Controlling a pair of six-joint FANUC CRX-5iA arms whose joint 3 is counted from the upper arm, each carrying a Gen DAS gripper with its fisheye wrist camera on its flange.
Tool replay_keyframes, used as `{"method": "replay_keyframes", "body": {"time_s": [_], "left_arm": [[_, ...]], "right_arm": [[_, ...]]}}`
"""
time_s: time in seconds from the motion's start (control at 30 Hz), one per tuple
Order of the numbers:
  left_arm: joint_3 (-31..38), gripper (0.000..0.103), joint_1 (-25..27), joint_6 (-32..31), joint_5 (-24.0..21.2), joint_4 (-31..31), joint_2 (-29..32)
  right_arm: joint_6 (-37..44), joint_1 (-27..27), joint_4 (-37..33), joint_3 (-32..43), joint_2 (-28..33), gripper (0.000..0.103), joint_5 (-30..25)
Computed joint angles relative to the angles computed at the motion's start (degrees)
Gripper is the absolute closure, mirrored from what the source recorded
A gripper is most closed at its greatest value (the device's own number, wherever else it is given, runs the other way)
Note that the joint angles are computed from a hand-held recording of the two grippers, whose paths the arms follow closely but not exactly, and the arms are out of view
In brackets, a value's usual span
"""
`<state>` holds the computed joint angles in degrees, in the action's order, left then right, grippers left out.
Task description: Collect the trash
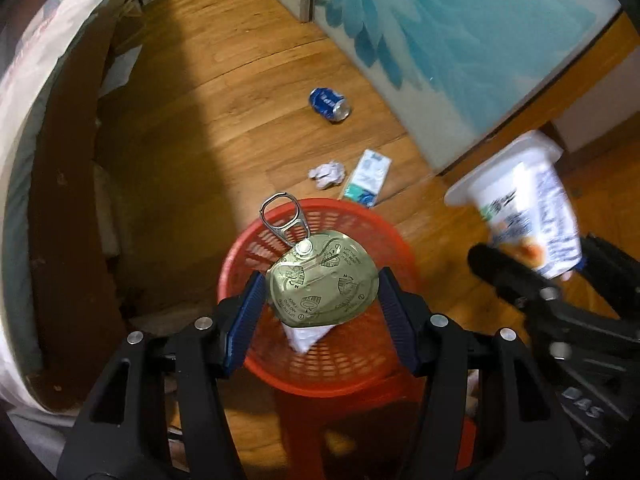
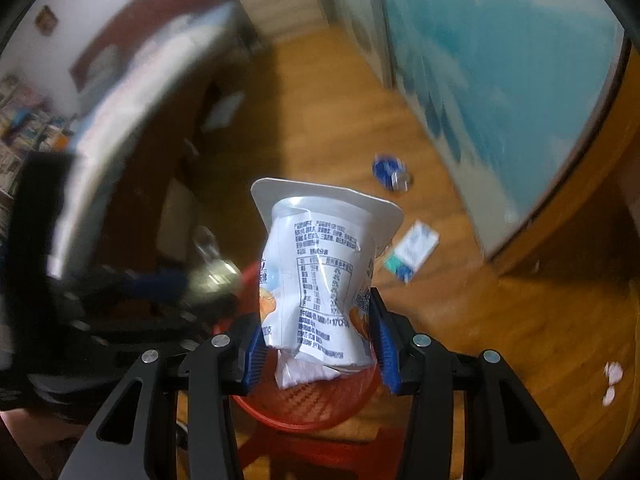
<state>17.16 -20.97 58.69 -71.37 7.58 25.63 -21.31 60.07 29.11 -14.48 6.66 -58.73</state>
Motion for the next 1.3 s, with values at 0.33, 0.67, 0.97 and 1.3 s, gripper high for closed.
{"method": "replay_keyframes", "body": {"time_s": [0.33, 0.67, 0.97, 1.3], "left_arm": [[3.32, 0.045, -0.92, 4.83, -2.30, -4.33, 2.76], [4.80, 0.027, -0.93, 6.31, -3.13, -6.58, 3.56], [2.74, 0.026, 2.04, 4.73, 1.83, -3.22, -0.72], [1.06, 0.012, 17.45, -3.96, 13.67, 10.89, -10.34]], "right_arm": [[2.40, -2.08, -4.55, 0.79, 2.88, 0.057, 3.14], [3.52, -2.15, -7.30, 2.30, 4.35, 0.041, 1.75], [2.60, -1.26, -0.69, 5.75, 3.96, 0.040, -4.51], [13.34, -3.29, 15.47, 31.66, 17.15, 0.024, -10.34]]}}
